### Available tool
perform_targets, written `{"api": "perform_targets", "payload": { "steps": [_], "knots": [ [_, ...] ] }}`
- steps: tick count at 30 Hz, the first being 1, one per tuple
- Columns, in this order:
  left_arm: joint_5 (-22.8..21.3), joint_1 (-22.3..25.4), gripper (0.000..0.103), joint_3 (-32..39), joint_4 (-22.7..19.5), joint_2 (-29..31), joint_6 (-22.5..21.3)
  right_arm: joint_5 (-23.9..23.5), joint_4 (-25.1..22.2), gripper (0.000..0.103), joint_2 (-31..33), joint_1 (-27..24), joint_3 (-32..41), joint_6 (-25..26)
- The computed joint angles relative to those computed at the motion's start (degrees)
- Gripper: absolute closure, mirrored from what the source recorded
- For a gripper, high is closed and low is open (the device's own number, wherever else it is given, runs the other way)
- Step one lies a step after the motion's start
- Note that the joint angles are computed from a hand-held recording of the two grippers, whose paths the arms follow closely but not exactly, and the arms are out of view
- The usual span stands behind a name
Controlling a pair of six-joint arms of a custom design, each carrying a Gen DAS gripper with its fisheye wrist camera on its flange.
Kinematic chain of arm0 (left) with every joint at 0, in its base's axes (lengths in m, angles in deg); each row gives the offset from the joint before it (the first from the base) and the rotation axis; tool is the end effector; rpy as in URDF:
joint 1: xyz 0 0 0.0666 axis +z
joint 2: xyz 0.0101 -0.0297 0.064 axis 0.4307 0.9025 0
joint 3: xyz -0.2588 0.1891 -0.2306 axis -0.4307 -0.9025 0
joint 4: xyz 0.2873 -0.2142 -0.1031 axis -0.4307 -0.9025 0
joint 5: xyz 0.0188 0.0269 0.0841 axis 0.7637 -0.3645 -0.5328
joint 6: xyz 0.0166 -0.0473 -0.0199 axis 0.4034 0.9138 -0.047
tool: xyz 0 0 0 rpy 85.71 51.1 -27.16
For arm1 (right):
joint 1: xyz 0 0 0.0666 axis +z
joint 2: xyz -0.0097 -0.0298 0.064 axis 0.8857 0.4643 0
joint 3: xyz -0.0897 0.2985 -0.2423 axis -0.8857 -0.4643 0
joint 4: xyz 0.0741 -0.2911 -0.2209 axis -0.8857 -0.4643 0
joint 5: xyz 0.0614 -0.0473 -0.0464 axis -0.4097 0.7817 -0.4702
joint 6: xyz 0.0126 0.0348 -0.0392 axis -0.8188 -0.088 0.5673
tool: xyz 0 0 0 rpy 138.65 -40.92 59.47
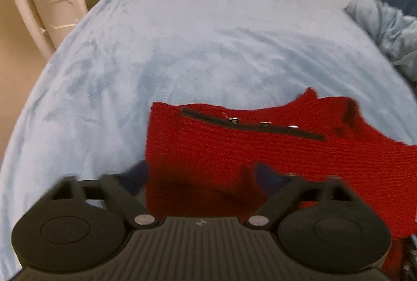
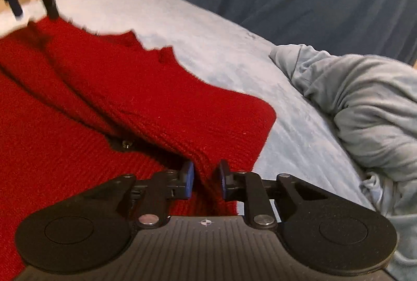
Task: Fold small clothes
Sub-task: 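Fold the held sleeve across the sweater body with the right gripper and release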
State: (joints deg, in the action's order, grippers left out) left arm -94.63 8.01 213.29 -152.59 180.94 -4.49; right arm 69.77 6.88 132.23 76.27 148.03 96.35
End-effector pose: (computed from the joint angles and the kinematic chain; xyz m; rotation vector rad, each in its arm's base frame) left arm 0.7101 -0.2193 0.3600 0.0260 2.6429 -0.0050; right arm 0.4617 0.1018 0.3188 -0.2589 2.2152 -0.3400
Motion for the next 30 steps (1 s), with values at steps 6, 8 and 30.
{"api": "perform_targets", "payload": {
  "steps": [6,8,30],
  "knots": [
    [-3.92,-0.28,0.097,0.33,0.24,0.39,-1.13,-1.40,-1.94,0.083,0.13,-1.07,0.77,-2.85],
    [-1.21,0.27,0.101,-3.80,2.53,-2.86,-0.32,-0.78,-2.50,0.084,0.46,-1.00,1.37,-3.76],
    [-14.16,-0.81,0.012,-46.48,33.99,-24.31,-12.73,-10.12,1.44,0.056,-10.26,-2.23,-3.93,-10.20]
  ]
}}
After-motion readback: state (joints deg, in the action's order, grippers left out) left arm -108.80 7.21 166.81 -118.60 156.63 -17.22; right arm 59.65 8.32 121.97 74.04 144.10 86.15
